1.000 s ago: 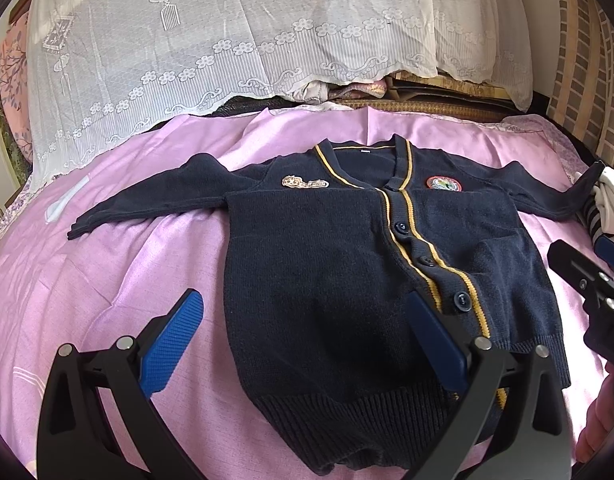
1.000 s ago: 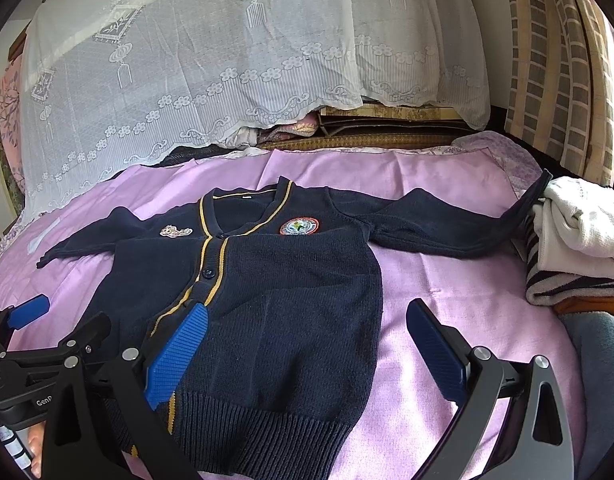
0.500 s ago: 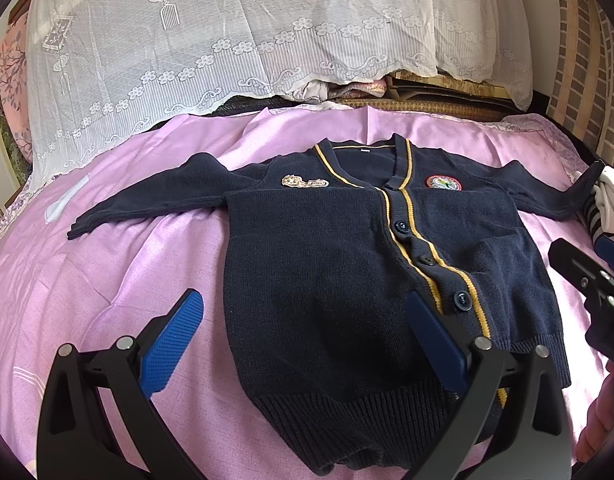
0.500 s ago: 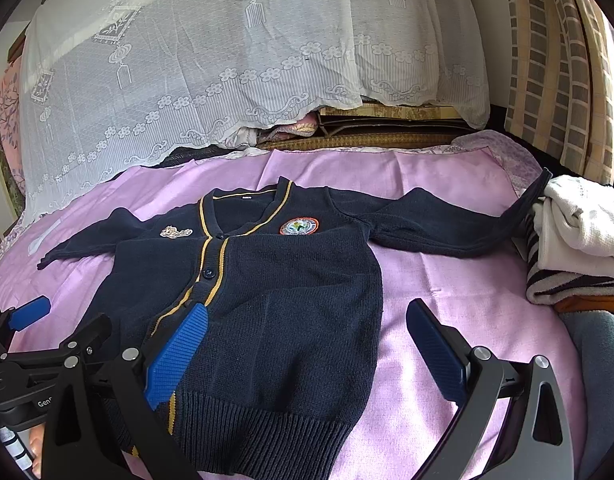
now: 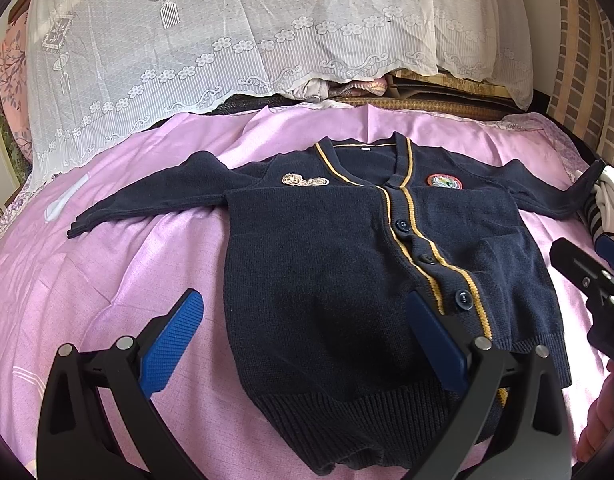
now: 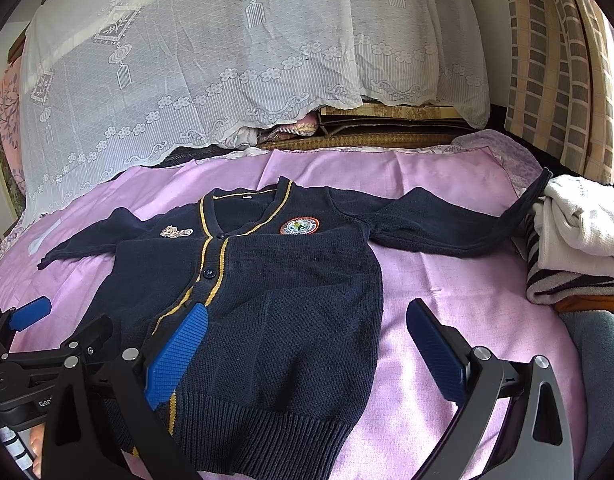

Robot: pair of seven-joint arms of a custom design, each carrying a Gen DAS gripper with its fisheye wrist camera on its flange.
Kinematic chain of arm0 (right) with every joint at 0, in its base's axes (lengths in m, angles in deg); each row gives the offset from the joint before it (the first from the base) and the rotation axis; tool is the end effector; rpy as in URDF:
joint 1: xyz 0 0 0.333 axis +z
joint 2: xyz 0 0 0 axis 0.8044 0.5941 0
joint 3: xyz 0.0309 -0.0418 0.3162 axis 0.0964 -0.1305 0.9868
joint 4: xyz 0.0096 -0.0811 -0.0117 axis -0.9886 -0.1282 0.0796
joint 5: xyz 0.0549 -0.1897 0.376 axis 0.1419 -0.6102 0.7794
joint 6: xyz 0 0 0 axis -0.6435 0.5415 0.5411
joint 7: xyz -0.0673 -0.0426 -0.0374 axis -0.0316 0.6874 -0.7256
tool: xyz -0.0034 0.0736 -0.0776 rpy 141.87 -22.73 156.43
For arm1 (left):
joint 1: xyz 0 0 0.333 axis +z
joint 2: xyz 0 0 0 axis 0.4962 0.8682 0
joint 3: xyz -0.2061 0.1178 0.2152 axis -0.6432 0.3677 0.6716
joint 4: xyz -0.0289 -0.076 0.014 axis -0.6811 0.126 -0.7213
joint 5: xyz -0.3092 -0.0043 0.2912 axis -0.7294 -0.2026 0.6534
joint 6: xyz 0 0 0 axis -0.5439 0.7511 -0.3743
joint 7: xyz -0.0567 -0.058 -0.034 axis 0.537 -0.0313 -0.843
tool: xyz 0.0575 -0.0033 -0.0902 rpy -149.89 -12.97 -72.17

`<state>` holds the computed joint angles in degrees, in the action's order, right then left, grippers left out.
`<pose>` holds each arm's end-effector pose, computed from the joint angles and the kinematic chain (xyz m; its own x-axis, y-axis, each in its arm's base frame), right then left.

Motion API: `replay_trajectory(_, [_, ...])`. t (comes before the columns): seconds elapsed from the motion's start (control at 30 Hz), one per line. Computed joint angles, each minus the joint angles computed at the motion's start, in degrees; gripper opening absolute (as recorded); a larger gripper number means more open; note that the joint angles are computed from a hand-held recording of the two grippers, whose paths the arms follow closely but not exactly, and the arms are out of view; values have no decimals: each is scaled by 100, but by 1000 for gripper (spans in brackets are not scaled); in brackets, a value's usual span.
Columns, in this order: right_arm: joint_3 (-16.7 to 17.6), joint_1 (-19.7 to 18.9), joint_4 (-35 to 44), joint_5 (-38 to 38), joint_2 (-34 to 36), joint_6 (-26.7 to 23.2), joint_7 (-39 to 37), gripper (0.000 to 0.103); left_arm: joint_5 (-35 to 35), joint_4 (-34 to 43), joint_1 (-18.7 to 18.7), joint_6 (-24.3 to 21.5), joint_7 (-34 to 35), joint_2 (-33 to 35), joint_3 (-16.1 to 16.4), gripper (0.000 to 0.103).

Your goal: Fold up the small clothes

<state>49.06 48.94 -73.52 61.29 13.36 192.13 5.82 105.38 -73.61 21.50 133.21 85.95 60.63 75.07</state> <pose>0.7046 0.1412 0.4417 0.2535 -0.9640 -0.0799 -0.5235 -0.0673 -0.8494 0.6630 -0.1438 0.4359 0.2893 -0.9549 -0.0671 -0.6158 -0.1320 -0.7767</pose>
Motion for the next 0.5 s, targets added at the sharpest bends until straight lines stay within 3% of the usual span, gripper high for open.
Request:
replay_trajectory(0.1, [-167,145,11,-15,-1,-10,63,100,-173,-19,55,119,121,30,-13,99])
replay_trajectory(0.2, [-32,17,28,38,23,-39,36,100,-605,-68,151,349,417,58,-34,99])
replay_trajectory(0.5, [-119,-5,-89,339,-84,-422,-75,100,-2825,-514,494,880,2079,6,-207,99])
